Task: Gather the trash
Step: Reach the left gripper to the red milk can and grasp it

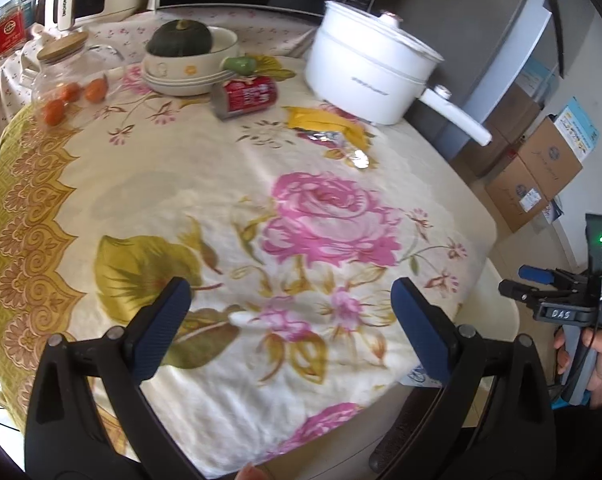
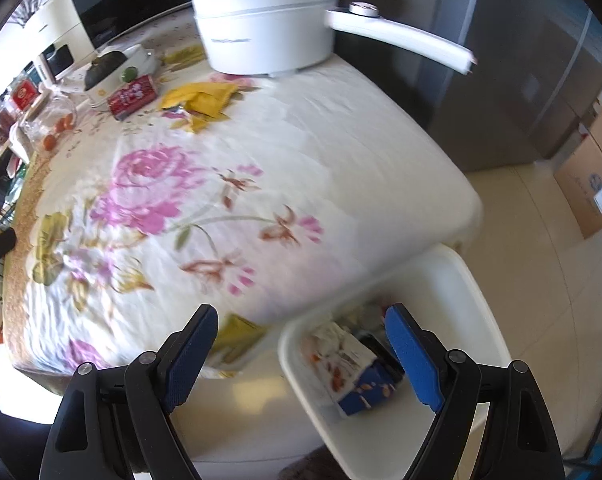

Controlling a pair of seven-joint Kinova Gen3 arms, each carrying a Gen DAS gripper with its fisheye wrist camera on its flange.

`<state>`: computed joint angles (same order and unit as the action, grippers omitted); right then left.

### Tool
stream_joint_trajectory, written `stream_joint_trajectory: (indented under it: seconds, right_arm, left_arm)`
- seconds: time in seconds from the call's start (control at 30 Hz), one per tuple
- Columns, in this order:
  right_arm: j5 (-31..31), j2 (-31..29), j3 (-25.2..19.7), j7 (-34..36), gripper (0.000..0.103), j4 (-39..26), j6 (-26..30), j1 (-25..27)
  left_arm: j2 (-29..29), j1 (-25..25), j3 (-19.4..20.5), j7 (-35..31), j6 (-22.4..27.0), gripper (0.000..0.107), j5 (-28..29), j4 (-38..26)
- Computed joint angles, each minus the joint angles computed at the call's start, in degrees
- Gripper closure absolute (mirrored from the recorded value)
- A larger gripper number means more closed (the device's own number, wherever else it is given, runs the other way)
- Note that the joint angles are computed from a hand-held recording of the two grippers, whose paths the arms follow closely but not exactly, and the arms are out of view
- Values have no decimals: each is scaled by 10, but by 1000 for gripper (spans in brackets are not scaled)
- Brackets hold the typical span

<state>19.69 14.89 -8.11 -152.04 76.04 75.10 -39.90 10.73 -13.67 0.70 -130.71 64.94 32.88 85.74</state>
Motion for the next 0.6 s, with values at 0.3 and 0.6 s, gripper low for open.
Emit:
stream_joint_trajectory:
  seconds: [0.3,0.6]
  right_arm:
    - [-23,66,17,86,16,-87,-5,22]
    - [-36,112,43,176,16,-124,-56,51]
  left_arm:
    - [66,2,26,-67,-41,8,-24,-81]
    - [193,47,62,-122,-45,33,-102,-251]
